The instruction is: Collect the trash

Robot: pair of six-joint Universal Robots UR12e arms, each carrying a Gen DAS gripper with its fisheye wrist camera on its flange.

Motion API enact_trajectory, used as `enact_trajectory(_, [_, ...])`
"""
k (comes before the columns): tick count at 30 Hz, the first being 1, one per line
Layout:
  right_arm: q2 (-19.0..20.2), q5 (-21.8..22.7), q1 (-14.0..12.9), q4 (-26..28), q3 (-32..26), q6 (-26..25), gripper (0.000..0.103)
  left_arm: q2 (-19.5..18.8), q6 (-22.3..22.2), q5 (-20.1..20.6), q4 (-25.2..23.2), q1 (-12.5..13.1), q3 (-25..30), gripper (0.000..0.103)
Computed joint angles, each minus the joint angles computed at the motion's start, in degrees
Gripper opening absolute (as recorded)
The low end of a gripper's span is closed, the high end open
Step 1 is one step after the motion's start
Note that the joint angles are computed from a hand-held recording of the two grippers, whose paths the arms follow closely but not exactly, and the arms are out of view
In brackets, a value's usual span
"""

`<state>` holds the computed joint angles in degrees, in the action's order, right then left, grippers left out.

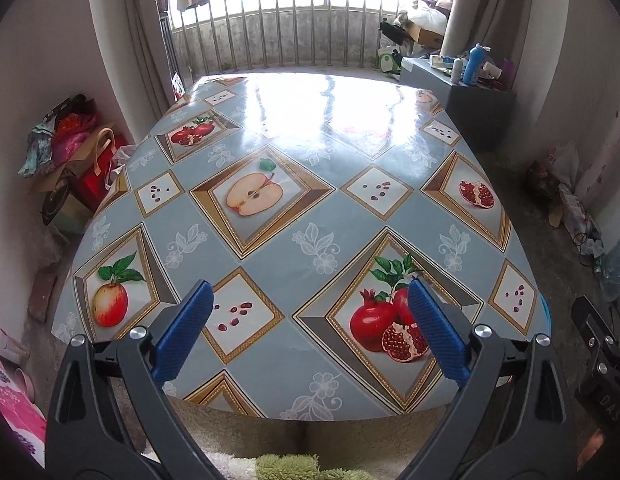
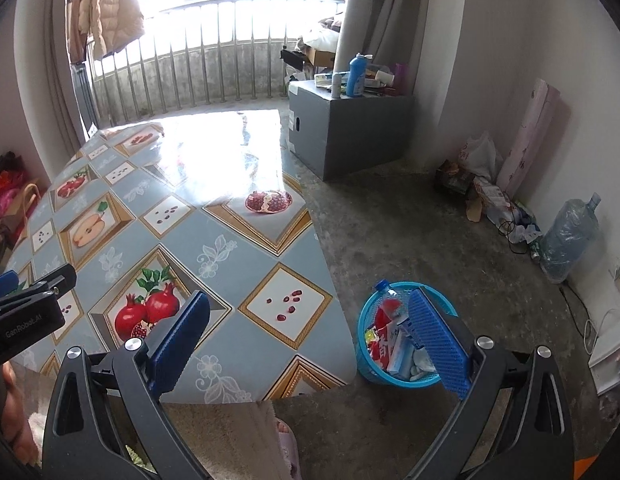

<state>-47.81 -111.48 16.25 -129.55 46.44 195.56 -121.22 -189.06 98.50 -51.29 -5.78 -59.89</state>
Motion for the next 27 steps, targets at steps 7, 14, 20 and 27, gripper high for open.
enact_trajectory(7, [-0.6,-0.8,0.0,0.8,0.7,0.2,0.097,0.1,0.1,-0.5,-0.2,0.1,0.1,0.093])
enact_trajectory(14, [-0.7,-0.9,-0.1,0.8,1.0,0.8,0.097,0.1,0.1,0.2,-0.5,-0.2,0.1,0.093])
enact_trajectory(20, [-1.0,-0.8,-0.3,0.2,1.3,1.0,0.097,0.1,0.1,0.6,-0.6,-0.3,0.4,0.093])
enact_trajectory(27, [-0.9,-0.7,-0.2,1.0,0.9,0.8,0.097,0.1,0.2,0.7,-0.6,-0.3,0.3,0.093])
